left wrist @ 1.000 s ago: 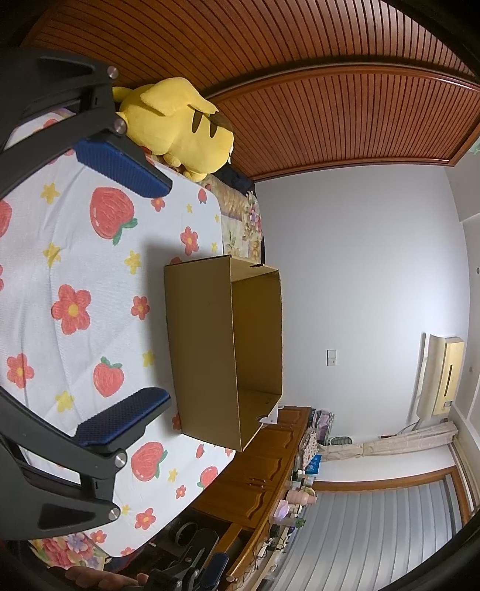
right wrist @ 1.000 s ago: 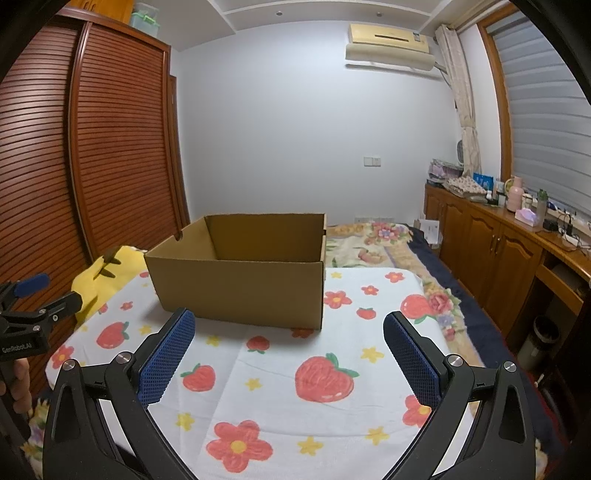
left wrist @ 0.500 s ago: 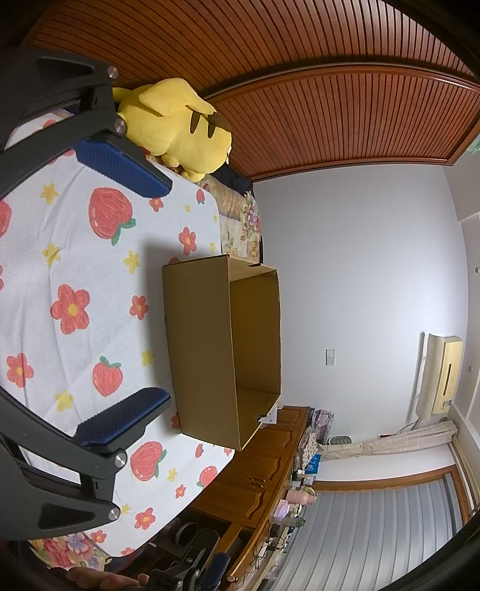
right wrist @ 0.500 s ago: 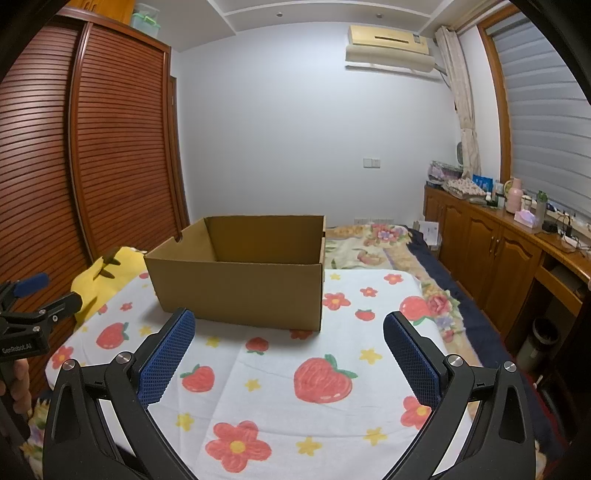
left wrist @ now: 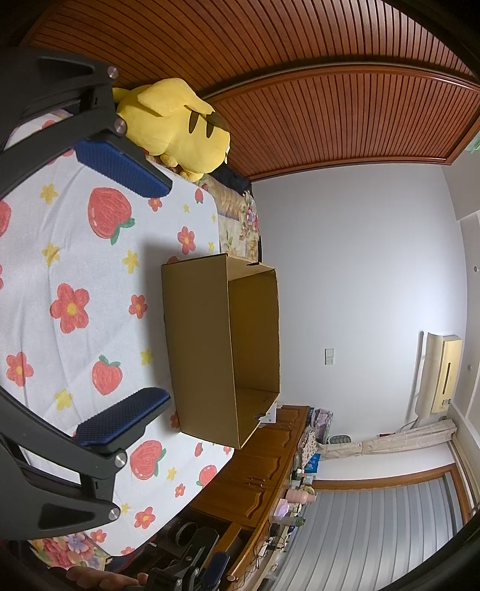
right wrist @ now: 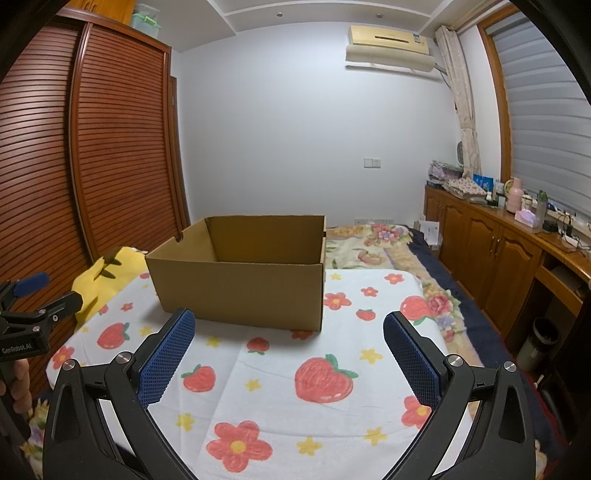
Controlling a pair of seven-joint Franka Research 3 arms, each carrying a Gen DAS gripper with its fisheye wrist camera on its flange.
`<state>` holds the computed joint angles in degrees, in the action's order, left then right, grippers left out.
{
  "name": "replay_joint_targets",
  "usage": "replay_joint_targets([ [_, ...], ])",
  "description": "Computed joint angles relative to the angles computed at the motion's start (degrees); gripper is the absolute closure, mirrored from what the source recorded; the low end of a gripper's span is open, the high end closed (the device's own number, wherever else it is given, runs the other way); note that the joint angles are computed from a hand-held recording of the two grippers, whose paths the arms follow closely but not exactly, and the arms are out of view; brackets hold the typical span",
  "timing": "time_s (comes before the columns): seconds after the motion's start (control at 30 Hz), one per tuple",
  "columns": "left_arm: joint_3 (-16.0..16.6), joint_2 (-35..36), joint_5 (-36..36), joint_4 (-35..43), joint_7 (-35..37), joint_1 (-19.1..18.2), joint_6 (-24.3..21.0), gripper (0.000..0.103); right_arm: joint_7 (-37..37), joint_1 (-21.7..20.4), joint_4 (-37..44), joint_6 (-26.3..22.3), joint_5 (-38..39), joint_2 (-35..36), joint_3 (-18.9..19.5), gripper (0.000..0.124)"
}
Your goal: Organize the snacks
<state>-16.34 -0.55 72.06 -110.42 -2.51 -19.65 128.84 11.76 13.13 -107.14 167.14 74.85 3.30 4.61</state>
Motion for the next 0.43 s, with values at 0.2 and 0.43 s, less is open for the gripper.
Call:
replay_joint_targets([
  [0.2, 0.0, 0.1, -0.1, 0.1, 0.0, 0.0, 0.0, 0.000, 0.1, 0.0, -0.1, 0.0, -0.1, 0.0, 0.0, 0.021],
  [0.43, 0.0, -0.1, -0.1, 0.0, 0.0, 0.0, 0.1, 0.000, 0.9, 0.0, -0.1, -0.1, -0.9, -0.1, 0.0, 0.021],
])
